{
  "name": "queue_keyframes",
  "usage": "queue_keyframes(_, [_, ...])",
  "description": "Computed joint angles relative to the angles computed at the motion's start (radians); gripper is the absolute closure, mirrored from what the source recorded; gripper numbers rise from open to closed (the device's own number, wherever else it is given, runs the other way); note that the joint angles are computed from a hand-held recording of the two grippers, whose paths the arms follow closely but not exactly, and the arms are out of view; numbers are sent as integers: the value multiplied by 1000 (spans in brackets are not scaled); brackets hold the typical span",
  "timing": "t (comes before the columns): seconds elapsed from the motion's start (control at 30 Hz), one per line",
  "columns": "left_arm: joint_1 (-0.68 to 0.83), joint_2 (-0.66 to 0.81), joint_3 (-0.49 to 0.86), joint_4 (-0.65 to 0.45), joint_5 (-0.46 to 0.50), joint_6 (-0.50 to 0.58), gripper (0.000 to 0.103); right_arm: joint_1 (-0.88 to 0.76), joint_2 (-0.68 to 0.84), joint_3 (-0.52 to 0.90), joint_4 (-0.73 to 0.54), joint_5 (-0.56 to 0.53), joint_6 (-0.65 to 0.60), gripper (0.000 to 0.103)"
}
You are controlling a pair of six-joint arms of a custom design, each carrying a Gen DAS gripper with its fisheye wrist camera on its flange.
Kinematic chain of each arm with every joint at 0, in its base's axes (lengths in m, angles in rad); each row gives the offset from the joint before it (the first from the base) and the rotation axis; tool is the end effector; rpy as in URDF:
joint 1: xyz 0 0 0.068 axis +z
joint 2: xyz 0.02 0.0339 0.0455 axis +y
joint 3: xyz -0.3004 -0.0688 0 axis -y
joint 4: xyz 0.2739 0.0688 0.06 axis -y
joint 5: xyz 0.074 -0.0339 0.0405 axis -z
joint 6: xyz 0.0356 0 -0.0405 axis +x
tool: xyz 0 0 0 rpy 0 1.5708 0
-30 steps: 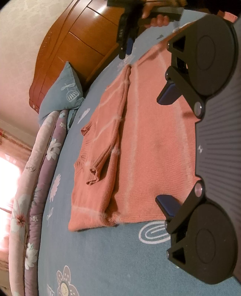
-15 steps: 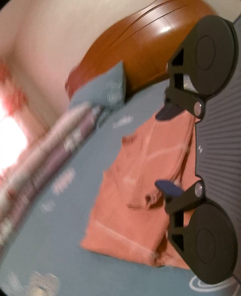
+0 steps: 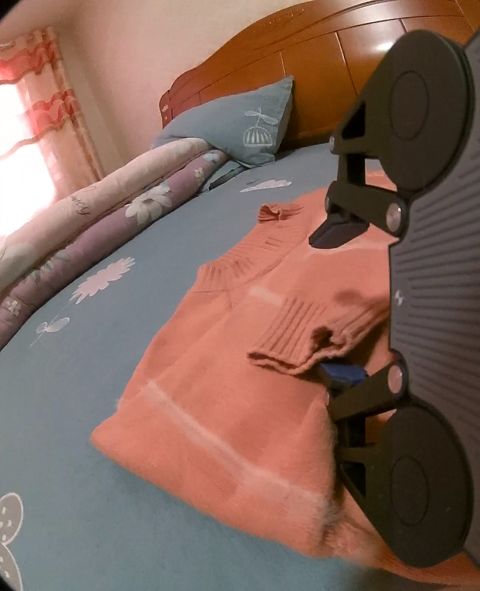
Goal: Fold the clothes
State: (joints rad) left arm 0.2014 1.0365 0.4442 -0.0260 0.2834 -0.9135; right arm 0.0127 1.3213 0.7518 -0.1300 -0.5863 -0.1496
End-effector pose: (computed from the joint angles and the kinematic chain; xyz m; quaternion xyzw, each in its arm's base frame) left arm 0.2135 0.0334 0.2062 -0.4105 0.7809 -0.2758 0.3816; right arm 0.2879 0.0234 0.2407 -0.1919 0.8552 0.2337 0.4210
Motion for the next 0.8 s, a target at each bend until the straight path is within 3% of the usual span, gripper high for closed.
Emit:
queue_keyframes(0.03, [-20,4,16,-26,-37,26,79,-1,-1,2,-7,-2,-3,44])
queue_keyframes(0.07, [-36,7,32,-49,-67,54,92,-2,-1,5,-15,-5,-6,44])
queue_keyframes(0.17, [-70,2,69,-90,-129,121,95,-9,-1,11,-26,-16,3,44])
queue_keyframes(0.33, [-127,-54,96,-94,-220,225,95,-18,3,14,-27,-19,18,44])
queue_keyframes(0.5, [-140,16,89,-100,-292,309,94,-17,21,29,-52,-11,15,43])
queue_keyframes(0.63, [-105,-6,54,-96,-250,297,88,-11,35,46,-98,6,-23,38])
queue_keyframes(0.7, [-98,-44,65,-157,-253,296,84,-4,51,63,-138,32,-52,38])
queue_keyframes(0.8, [-131,-126,109,-297,-348,324,68,1,83,88,-188,73,-72,38])
